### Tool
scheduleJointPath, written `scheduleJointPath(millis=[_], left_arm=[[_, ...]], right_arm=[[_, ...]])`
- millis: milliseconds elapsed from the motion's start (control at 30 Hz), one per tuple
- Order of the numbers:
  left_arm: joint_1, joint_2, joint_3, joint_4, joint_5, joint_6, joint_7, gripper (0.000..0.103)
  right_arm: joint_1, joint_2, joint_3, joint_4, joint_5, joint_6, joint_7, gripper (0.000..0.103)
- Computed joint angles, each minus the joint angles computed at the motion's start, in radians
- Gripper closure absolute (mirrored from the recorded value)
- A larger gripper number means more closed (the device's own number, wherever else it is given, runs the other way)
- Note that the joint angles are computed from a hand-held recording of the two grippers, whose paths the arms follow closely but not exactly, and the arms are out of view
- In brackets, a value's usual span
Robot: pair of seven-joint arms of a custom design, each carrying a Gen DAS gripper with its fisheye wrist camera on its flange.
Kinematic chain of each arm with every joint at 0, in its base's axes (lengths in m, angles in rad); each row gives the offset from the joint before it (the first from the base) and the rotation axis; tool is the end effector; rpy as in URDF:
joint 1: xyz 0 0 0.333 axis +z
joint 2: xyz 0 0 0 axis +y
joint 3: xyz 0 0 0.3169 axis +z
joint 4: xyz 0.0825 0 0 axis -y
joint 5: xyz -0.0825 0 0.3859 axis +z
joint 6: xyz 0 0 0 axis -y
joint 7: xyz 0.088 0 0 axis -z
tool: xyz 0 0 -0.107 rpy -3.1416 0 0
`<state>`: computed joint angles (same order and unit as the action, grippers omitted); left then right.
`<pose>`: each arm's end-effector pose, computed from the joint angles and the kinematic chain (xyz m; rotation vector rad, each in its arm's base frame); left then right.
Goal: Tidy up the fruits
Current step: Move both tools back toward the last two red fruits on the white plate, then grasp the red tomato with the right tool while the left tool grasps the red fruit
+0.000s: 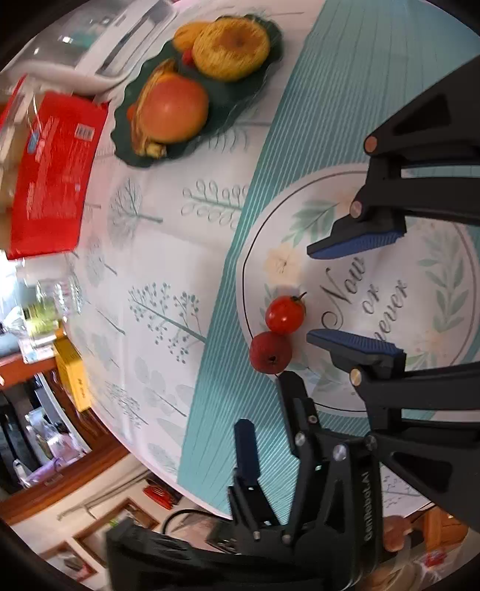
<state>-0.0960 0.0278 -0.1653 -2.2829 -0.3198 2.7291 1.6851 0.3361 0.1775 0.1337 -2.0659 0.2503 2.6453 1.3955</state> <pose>0.5388 -0.1315 0.3850 -1.9671 2.1921 -0.6566 0.5504 0.2692 0.3905 -2.2887 1.4491 -0.1231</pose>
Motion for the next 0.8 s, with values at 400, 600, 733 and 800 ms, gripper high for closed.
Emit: scheduleJointPath(millis=[400, 600, 733, 800], left_arm=[[0.019, 0.027, -0.001, 0.028, -0.072, -0.035, 0.061, 0.034], [0.016, 0.041, -0.011, 0.052, -0.111, -0.047, 0.111, 0.034], [0.012, 0.060, -0.020, 0.071, -0.126, -0.056, 0.134, 0.034], [0.009, 0.072, -0.024, 0.081, -0.123, -0.059, 0.133, 0.036]], right_arm=[[-0.008, 0.099, 0.027, 0.077, 0.020, -0.006, -0.090, 0.075], [-0.003, 0.095, 0.016, 0.065, 0.002, 0.021, -0.074, 0.078], [-0.019, 0.084, 0.015, 0.051, 0.027, 0.026, -0.060, 0.078], [-0.019, 0.074, 0.006, 0.039, 0.021, 0.032, -0.038, 0.078]])
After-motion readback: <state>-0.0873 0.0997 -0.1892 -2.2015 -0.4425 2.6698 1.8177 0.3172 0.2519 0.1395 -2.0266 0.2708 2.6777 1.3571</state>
